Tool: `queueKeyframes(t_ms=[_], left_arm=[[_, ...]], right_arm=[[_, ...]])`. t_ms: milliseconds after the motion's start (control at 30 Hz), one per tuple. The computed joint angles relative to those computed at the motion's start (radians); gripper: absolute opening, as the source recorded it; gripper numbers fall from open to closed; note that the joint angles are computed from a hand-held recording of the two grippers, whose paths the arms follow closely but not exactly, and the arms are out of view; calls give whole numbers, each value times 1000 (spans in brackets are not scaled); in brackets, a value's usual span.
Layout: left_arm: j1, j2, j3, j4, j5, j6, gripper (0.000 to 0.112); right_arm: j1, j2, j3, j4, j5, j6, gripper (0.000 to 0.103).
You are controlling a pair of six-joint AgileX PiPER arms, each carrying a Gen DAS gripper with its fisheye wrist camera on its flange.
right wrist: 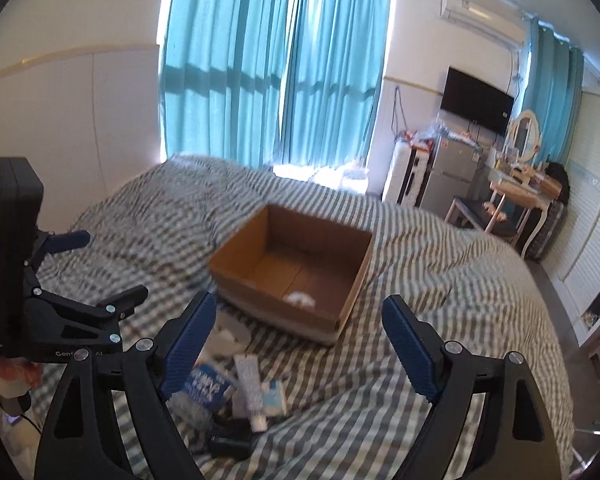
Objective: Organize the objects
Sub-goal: 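Grasp the blue-labelled floss bottle with the left gripper while the right grasps the black cylinder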
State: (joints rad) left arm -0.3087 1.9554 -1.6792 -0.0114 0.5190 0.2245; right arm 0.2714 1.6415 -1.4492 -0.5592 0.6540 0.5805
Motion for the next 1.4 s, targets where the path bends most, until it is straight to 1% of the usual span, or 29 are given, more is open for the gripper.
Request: queueKeyframes(t_ms=[33,100,167,200,233,267,300,367,467,533,633,667,700,733,800,867,933,1067,1167,1267,1400], left_arm=[[-6,-6,37,33,-19,-34,103],[-26,-7,104,144,-57,-155,103],[-34,-9,166,173,-91,-177,103],[-36,-5,187,196,-95,-212,103],[-34,0,203,179,-96,-210,103],[-27,5,212,132,-96,-169,103],[-23,12,218,112,-94,-151,103],[-26,23,229,159,-98,-192,103],[-13,27,249,127,-110,-162,103],[-9,37,238,116,-96,-156,103],[-3,54,234,102,-92,-149,103],[-1,58,232,96,-90,-145,103],[2,61,231,88,-90,-138,103],[4,63,232,85,-93,-134,103],[6,63,236,77,-100,-125,103],[6,64,237,81,-103,-129,103],[7,62,243,77,-110,-125,103],[13,55,257,51,-124,-100,103],[18,53,257,23,-124,-79,103],[5,57,250,74,-121,-133,103],[-8,62,240,36,-114,-90,103]], right_arm=[[9,4,37,-18,-10,31,85],[29,23,109,-64,-26,92,85],[29,55,143,-49,-39,96,85],[23,66,166,-20,-55,82,85],[21,79,185,8,-68,71,85],[15,84,205,35,-84,55,85],[13,93,217,54,-94,45,85],[10,111,235,97,-114,13,85],[1,130,251,176,-137,-35,84],[-8,149,246,264,-148,-113,81],[1,183,226,305,-131,-173,69],[-1,194,217,328,-129,-200,63],[-1,200,213,346,-127,-219,59],[1,209,208,355,-123,-231,59],[6,228,195,357,-113,-235,54],[11,250,174,361,-100,-243,54],[25,270,154,313,-75,-206,50],[38,276,137,280,-54,-184,49],[39,251,133,284,-47,-197,49],[32,202,142,274,-63,-207,46],[21,149,127,202,-55,-155,46]])
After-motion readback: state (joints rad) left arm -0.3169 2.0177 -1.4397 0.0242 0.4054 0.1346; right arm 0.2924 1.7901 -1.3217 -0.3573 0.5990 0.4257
